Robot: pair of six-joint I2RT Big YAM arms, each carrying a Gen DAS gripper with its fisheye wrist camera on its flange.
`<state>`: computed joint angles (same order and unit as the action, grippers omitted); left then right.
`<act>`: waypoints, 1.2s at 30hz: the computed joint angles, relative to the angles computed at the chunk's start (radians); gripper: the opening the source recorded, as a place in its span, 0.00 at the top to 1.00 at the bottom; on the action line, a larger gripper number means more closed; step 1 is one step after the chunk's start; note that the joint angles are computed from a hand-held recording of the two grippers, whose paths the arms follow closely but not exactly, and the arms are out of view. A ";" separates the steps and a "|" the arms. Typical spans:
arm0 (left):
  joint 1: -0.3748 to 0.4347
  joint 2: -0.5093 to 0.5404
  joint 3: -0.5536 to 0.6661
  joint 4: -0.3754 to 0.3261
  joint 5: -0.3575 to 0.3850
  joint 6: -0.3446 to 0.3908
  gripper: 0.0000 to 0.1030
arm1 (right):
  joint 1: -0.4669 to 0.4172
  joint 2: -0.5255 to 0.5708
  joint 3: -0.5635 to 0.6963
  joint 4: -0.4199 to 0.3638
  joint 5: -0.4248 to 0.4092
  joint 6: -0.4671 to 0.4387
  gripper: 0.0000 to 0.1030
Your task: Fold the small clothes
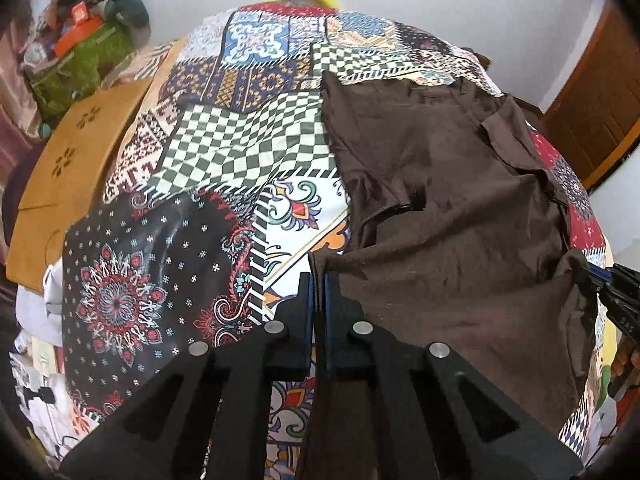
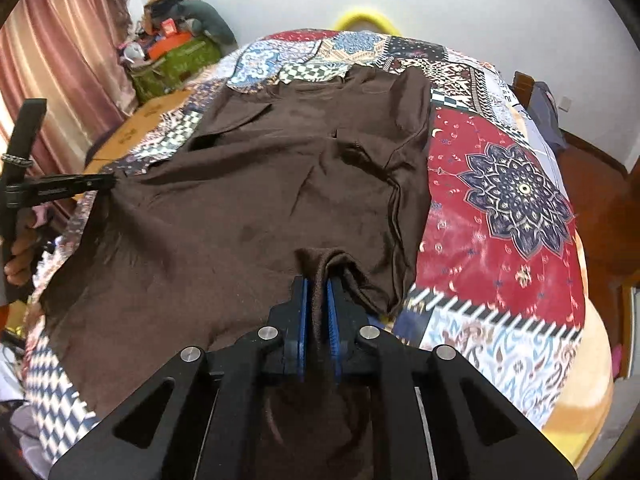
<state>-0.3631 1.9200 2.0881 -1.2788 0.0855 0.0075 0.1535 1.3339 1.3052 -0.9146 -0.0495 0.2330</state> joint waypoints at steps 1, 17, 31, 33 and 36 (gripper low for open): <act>0.002 0.000 -0.004 -0.008 0.000 -0.005 0.88 | -0.006 0.003 0.002 -0.010 -0.002 0.008 0.87; 0.062 -0.260 -0.364 0.029 0.044 0.058 0.51 | -0.037 -0.194 -0.155 -0.088 -0.028 0.069 0.55; 0.061 -0.367 -0.522 0.076 0.129 0.026 0.82 | -0.052 -0.219 -0.230 -0.064 -0.072 0.143 0.55; 0.047 -0.376 -0.528 0.085 0.109 0.038 0.91 | -0.053 -0.229 -0.245 -0.050 -0.075 0.164 0.62; 0.033 -0.381 -0.529 0.094 0.080 0.053 0.96 | -0.039 -0.243 -0.251 -0.054 -0.069 0.161 0.85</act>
<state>-0.3303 1.5392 1.5592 -1.1852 0.1658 0.0601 0.1145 1.0907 1.0546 -0.9682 -0.1187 0.3941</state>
